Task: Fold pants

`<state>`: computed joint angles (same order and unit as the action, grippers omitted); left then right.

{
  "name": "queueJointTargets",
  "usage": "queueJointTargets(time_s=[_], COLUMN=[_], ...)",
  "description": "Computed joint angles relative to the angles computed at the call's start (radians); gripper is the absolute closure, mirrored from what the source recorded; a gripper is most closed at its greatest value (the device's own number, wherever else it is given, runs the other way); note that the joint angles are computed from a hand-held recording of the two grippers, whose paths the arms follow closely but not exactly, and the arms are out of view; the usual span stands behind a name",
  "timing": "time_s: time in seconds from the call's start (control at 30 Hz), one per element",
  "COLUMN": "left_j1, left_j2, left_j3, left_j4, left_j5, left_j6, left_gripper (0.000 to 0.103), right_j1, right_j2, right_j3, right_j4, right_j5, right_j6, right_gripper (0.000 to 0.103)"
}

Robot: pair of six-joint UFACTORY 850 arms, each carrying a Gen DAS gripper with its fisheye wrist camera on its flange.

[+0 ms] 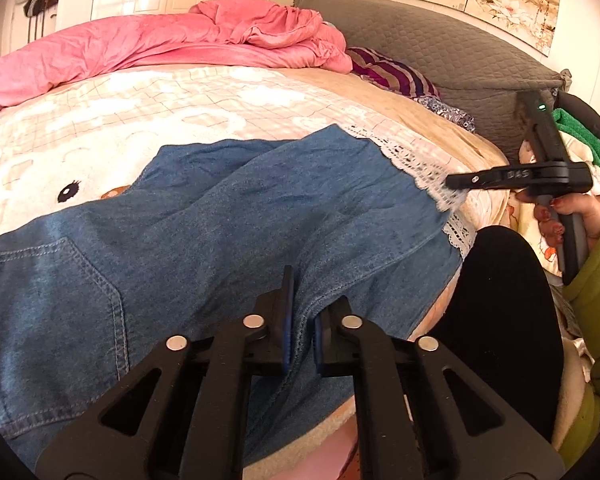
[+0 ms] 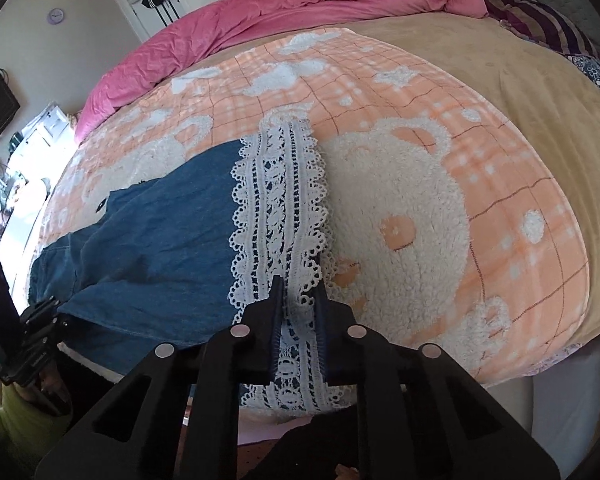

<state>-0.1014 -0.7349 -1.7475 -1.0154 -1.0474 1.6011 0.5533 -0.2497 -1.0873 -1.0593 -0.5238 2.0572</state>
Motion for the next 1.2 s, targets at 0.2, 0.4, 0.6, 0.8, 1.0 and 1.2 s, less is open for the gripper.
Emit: queueJointTargets(time_s=[0.2,0.4,0.6,0.8,1.0,1.2], left_j1=[0.022,0.017,0.014,0.005,0.0,0.033], left_j2=[0.049,0.085,0.089,0.085,0.107,0.133], left_j3=[0.065,0.124,0.143,0.15,0.19,0.21], left_j4=[-0.02,0.026,0.044,0.08,0.074,0.026], left_j5=[0.002,0.058,0.082,0.107,0.151,0.096], left_j6=[0.08,0.134,0.153,0.142,0.163,0.154], left_gripper=[0.103,0.103,0.101,0.101,0.101,0.086], right_j1=[0.041,0.044,0.055,0.095,0.1,0.082], right_j2=[0.044,0.039,0.056,0.04,-0.098,-0.194], right_j3=[0.039,0.082,0.111,0.047,-0.117,-0.188], right_j4=[-0.042,-0.027,-0.038,-0.047,0.012,0.264], right_j5=[-0.017,0.033,0.021,-0.085,0.004,0.049], right_j6=[0.018,0.05,0.105,0.063,-0.181,-0.422], right_gripper=[0.09,0.09,0.087,0.084,0.072,0.05])
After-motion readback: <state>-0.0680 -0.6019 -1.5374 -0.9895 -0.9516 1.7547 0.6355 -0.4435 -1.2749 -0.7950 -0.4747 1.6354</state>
